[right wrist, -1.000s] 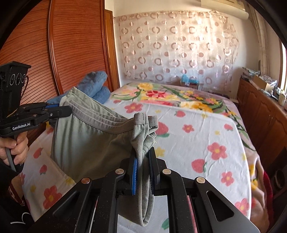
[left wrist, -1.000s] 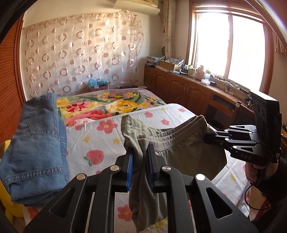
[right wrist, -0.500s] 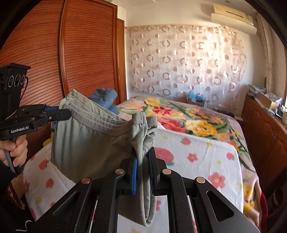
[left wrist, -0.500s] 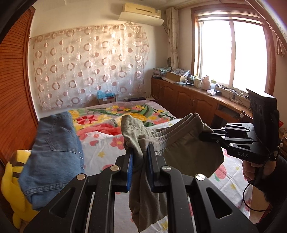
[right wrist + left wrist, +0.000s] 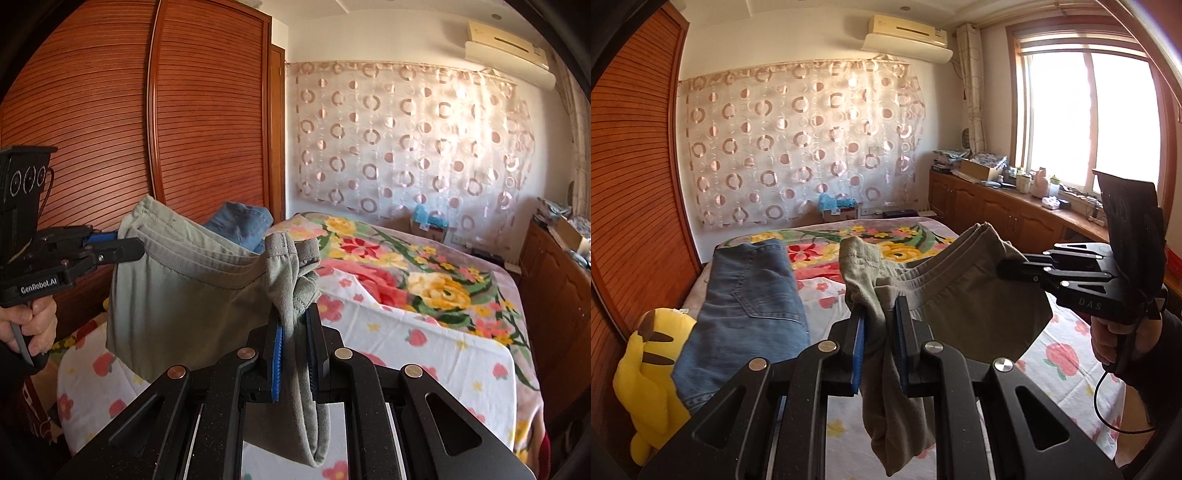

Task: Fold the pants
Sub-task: 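Carry the folded grey-green pants with both tools toward the blue jeans stack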

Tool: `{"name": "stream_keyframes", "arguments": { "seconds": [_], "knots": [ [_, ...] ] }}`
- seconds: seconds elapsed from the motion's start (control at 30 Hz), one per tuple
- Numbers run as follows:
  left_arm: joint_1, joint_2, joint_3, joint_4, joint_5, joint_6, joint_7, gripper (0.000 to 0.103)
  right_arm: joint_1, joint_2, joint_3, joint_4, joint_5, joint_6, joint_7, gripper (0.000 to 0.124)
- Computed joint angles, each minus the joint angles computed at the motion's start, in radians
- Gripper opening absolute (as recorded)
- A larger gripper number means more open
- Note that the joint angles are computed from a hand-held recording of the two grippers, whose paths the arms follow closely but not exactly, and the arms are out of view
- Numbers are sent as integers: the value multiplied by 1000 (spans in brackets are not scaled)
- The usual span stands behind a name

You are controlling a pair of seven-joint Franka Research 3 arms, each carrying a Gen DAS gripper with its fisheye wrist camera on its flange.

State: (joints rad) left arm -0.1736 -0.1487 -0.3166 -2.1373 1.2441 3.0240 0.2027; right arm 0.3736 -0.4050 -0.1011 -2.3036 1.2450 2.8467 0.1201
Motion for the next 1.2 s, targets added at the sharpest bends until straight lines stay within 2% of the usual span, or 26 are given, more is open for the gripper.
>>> {"name": "stream_keyframes", "arguments": {
  "seconds": [0.4, 0.63, 0.87, 1.2],
  "knots": [
    [58, -20, 29, -15, 51, 37, -54, 16, -21, 147, 33, 160, -37, -45, 6, 11],
    [89, -31, 30, -20, 53, 31, -55, 16, -48, 229, 64, 251, -39, -64, -17, 11],
    [108, -21, 36, -10, 107, 13, -103, 16, -72, 296, 95, 317, -49, -67, -34, 11],
    [109, 12, 74, -6, 106, 2, -143, 16, -102, 415, 151, 446, -177, -57, 34, 11]
  ]
}}
